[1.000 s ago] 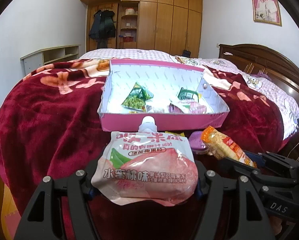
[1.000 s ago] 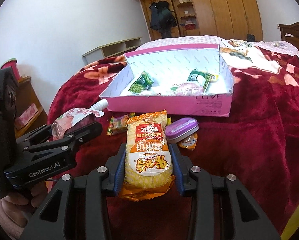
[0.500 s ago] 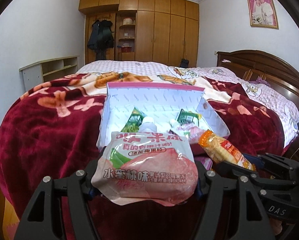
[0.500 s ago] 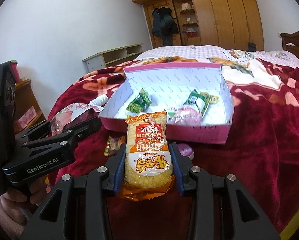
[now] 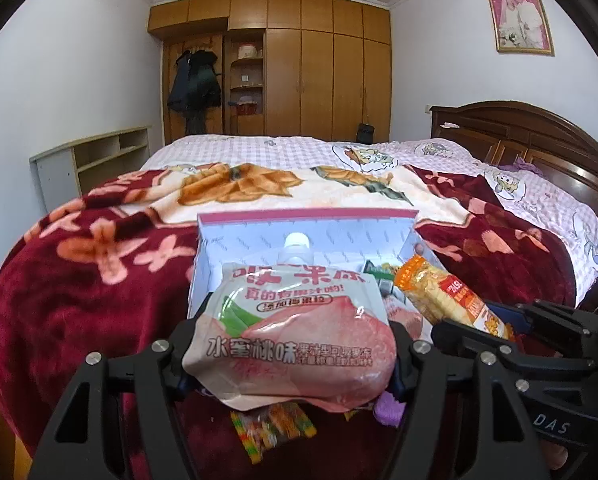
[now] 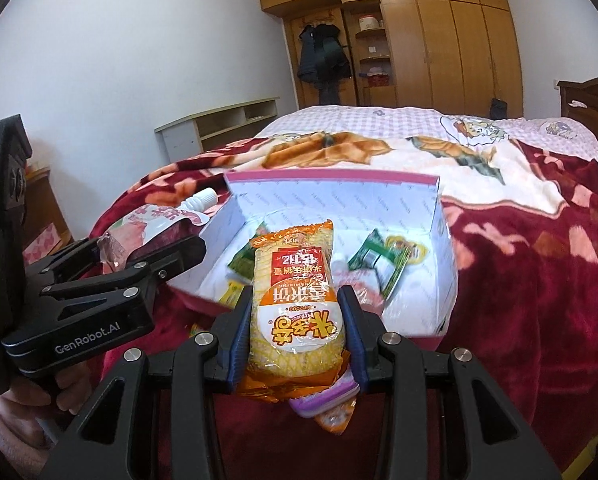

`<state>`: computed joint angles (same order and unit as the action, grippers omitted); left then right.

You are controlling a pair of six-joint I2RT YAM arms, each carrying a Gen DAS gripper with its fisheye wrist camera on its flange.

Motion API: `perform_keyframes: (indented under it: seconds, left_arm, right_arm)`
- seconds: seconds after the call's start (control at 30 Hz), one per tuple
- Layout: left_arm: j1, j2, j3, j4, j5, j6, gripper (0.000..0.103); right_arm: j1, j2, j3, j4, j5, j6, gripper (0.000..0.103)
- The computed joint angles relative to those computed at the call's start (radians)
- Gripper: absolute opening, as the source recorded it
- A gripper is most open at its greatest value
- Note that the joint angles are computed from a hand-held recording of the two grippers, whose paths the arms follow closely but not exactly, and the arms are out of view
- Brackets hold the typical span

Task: Organize snacks
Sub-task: 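Carry both held snacks into the pink box and open both tools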

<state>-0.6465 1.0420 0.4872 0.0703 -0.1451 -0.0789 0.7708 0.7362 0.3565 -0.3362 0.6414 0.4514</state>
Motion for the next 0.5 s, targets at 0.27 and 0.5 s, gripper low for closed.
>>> perform_keyframes:
  seconds: [0.27, 0.5]
  left_arm:
    - [0.012, 0.155, 0.091, 0.057, -0.001, 0.012, 0.072]
    - [0.031, 0.315, 0.159, 0.143, -0.005, 0.018, 0.072]
  right_arm:
    - [-0.165, 0.081, 0.032, 0.107, -0.122, -0.112, 0.041]
    - [-0.287, 0.218, 0.052, 0.236, -0.224, -0.188, 0.041]
